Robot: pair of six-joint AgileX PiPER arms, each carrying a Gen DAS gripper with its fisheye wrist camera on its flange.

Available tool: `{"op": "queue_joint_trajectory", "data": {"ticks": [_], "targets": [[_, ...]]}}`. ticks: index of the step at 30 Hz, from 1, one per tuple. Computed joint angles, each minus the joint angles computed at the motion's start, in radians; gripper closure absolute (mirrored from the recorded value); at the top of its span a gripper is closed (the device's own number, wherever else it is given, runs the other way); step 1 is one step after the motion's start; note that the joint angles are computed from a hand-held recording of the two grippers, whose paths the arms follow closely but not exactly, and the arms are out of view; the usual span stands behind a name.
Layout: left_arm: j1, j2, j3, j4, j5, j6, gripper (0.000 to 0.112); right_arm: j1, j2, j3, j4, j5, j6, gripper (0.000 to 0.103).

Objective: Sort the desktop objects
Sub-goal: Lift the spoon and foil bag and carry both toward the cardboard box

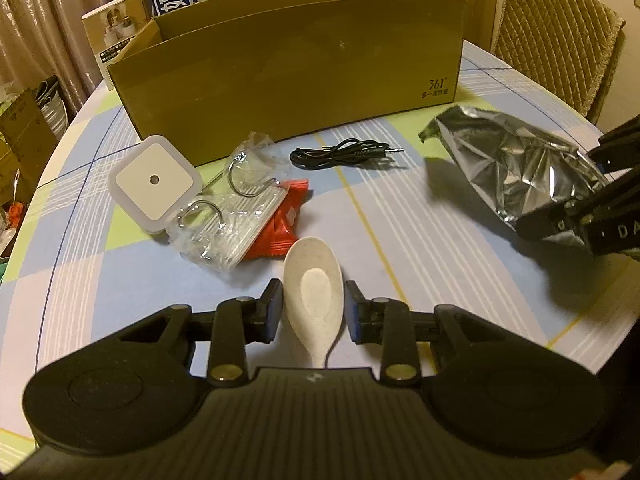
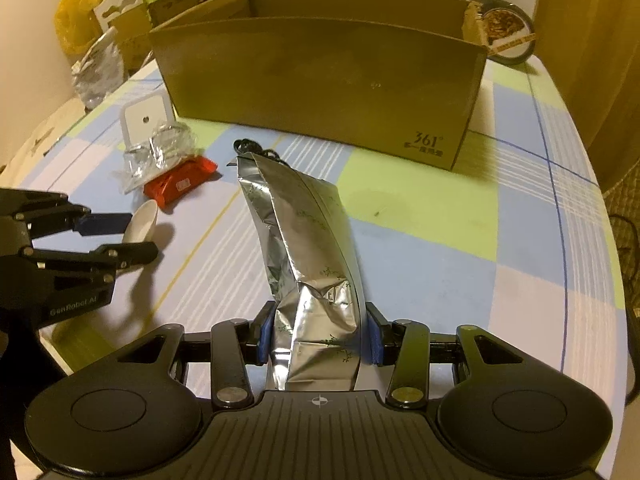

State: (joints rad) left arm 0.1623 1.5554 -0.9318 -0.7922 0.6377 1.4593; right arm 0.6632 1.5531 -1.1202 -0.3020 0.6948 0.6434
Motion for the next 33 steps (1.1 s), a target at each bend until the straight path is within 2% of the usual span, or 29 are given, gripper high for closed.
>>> {"op": "queue_joint_trajectory", "data": {"ticks": [14,33], "targets": [[0.014,-0.025,-0.023,-0.029,0.045,0.003,0.086,0.025,-0.049,0.004,-0.085,0.009,0.123,0.062],[0.009,-0.040,-0.132,-0.035,0.112,-0.043,0.085,0.045,-0.089,-0.069,-0.163,0.047,0.172,0.062]]}}
